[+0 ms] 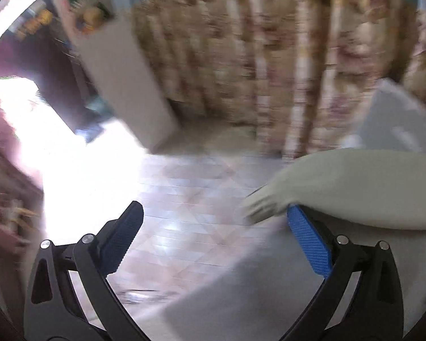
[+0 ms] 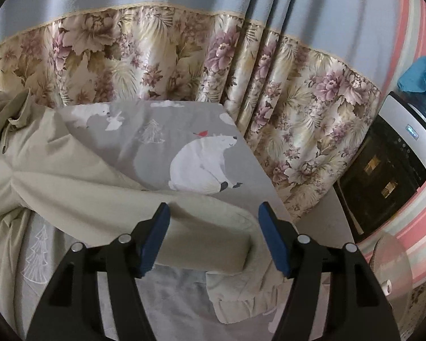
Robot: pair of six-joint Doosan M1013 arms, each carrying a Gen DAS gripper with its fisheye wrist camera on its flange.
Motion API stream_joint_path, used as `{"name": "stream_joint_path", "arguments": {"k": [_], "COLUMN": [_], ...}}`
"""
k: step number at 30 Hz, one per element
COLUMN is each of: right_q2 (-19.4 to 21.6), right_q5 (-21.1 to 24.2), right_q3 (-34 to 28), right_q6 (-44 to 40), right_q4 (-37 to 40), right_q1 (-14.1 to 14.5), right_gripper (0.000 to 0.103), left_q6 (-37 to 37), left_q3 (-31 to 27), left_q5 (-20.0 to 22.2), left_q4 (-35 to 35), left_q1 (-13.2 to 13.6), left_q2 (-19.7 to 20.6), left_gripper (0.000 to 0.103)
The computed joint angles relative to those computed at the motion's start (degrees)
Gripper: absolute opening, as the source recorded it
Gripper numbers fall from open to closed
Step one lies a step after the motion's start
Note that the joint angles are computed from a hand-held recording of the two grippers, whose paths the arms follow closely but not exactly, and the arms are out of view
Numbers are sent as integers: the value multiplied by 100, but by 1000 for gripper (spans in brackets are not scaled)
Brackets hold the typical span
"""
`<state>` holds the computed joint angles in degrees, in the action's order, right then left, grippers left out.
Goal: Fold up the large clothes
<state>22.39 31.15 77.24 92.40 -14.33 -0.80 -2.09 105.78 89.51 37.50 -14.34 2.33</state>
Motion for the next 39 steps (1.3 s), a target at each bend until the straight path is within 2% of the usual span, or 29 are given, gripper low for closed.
{"name": "stream_joint_path", "arguments": {"k": [1, 3, 5, 7, 9, 10, 12, 16, 17, 19, 20, 21, 22, 23, 24, 26, 28, 29, 31, 33, 36, 39], "right_q2": [3, 1, -8, -5, 20, 33, 34, -12, -36, -47, -57, -66, -89, -106, -129, -186, -252, -284, -340, -368, -347, -254], "right_q5": [-6, -49, -106, -141, -144, -154, -216, -377, -429, -396, -362, -352, -356, -363, -377, -431, -483, -526, -611, -646, -585, -311], "right_q3": [1, 7, 12, 2, -28, -40, -13, 116, 169, 192, 209, 219, 245, 261, 282, 322, 349, 362, 372, 364, 305, 207], "right_q6": [-45, -154, -281, -372, -510, -601, -669, -800, -768, -800, -832, -834, -813, -802, -768, -672, -574, -479, -348, -236, -313, -670], "right_q4": [77, 254, 443, 613, 861, 1010, 1126, 1215, 1130, 1151, 1199, 1208, 1210, 1211, 1191, 1114, 992, 867, 678, 536, 699, 1364], "right_q1": [-15, -47, -77, -96, -114, -121, -110, -77, -63, -63, -67, -71, -69, -70, -66, -49, -20, -1, 32, 55, 46, -29], "right_gripper": [65, 65, 65, 65, 66, 66, 77, 77, 77, 77, 77, 77, 77, 77, 77, 77, 77, 77, 77, 77, 78, 78], "left_q6": [-40, -141, -450, -802, -1059, -1110, -1229, -1421, -1562, -1635, -1561, -1519, -1395, -1262, -1204, -1184, -1070, -1042, -881, -272, 626, 1272], "left_q3": [-13, 57, 180, 324, 415, 394, 290, 170, 182, 157, 155, 48, -2, -44, -86, -71, -205, -292, -557, -903, -1401, -1739], "left_q5": [208, 124, -442, -1390, -2215, -2473, -2753, -3118, -3199, -3445, -3507, -3322, -3340, -3376, -3400, -3786, -3912, -3896, -3647, -3401, -3257, -3285], "left_q4": [-20, -215, -409, -666, -832, -894, -906, -1015, -995, -1022, -1037, -933, -924, -959, -936, -792, -354, -39, 964, 1596, 1425, 1201], "left_q1": [8, 63, 85, 150, 209, 222, 203, 347, 365, 565, 645, 688, 762, 836, 908, 1042, 1054, 993, 693, 420, 298, 126], "left_q2": [42, -63, -305, -549, -634, -582, -421, -183, -173, -69, -46, 44, 85, 105, 105, 1, -90, -127, -164, -61, 225, 514], "left_gripper": [100, 100, 100, 100, 100, 100, 100, 97, 93, 83, 81, 68, 57, 26, 11, 5, 4, 4, 4, 6, 9, 9]}}
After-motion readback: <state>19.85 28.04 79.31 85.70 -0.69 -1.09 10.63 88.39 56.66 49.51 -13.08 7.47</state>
